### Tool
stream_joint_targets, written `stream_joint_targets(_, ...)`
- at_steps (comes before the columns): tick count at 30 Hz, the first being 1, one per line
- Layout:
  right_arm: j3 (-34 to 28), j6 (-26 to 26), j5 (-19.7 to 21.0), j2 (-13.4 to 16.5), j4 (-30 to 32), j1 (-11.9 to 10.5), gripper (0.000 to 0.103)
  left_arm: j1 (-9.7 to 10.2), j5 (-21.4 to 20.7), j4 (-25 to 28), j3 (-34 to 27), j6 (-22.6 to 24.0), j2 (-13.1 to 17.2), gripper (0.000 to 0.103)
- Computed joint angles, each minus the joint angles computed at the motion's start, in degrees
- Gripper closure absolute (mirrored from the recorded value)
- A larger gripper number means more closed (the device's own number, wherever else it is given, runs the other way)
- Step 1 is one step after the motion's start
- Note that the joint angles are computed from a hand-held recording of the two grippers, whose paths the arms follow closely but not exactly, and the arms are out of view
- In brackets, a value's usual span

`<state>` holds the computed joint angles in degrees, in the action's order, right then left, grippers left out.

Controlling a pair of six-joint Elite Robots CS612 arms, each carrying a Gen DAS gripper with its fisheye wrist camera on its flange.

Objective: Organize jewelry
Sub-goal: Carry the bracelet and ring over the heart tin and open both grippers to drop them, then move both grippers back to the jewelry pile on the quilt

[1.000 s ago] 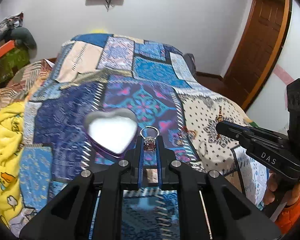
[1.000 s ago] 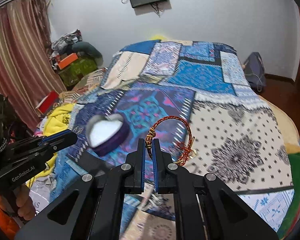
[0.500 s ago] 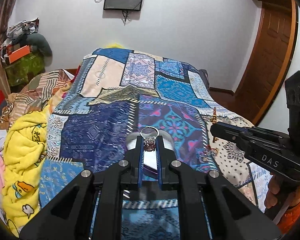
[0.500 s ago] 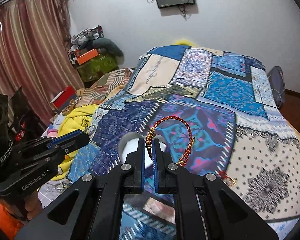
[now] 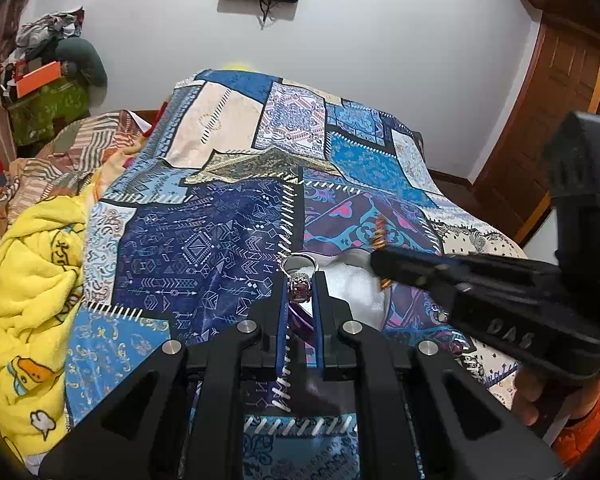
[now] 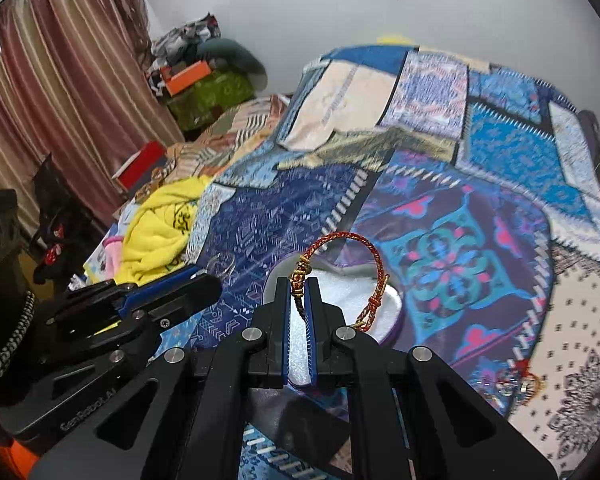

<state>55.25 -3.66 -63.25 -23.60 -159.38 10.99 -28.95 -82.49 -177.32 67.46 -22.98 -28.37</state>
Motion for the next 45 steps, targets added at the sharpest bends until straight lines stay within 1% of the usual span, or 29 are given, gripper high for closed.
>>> stream_joint_targets(5,-0.8,-1.9,-1.2,0.3,2.8,0.3,0.097,0.38,-1.1,0.8,-1.8,0.9,1.0,0.093)
stream_joint_targets(9,-0.4,-3.4,-3.3,0.2,3.1,0.5,0.097,0.66,-2.3,1.8,-3.1,1.3,1.8,0.093)
stream_joint_targets(15,0.3,-4.4,-5.0,-0.3,3.5,0.4,0.097,0.94,-4.1,3.8,-4.6,1.2,2.7,0.093)
stream_joint_targets(19,2.1,-4.2,-6.4,-1.2,2.0,0.1,0.097,0.89,-5.0,4.9,-5.1,1.6,2.9,0.093)
stream_joint_targets(22,3.7,-4.3,-8.2,-2.1,0.5,0.0,0.096,0.77,-5.8,6.0,-5.8,2.1,3.2,0.093)
stream_joint_targets(27,5.8,-3.0,-9.1,-3.2,-1.1,-0.5,0.093,0.22,-6.2,7.5,-6.5,3.9,3.4,0.093)
stream_joint_targets(32,7.5,-1.7,-10.0,-4.2,-2.4,-1.0,0.091,-0.38,-4.9,8.9,-6.8,4.6,3.3,0.093)
stream_joint_targets(36,9.3,-0.5,-10.7,-5.0,-4.9,-1.2,0.075,-0.78,-3.2,9.0,-6.1,5.1,2.6,0.093)
stream_joint_targets(37,9.8,-0.3,-10.7,-5.2,-5.5,-1.3,0.072,-0.86,-2.9,9.0,-5.8,5.2,2.4,0.093)
stream_joint_targets(39,11.0,0.0,-11.1,-5.9,-7.0,-1.5,0.072,-1.05,-2.0,8.6,-5.0,5.3,1.7,0.09)
stream_joint_targets(41,11.8,0.2,-11.5,-6.4,-8.1,-1.7,0.072,-1.29,-0.9,8.0,-3.9,5.5,1.0,0.082)
stream_joint_targets(42,12.5,0.5,-11.5,-6.8,-8.8,-1.8,0.072,-1.4,-0.4,7.8,-3.6,5.6,0.7,0.08)
stream_joint_targets(43,12.9,0.6,-11.7,-7.0,-9.1,-1.9,0.072,-1.61,0.6,7.3,-2.9,5.8,0.2,0.075)
stream_joint_targets(45,14.0,1.1,-12.1,-7.6,-10.4,-2.2,0.072,-1.91,1.8,6.7,-1.9,6.2,-0.5,0.072)
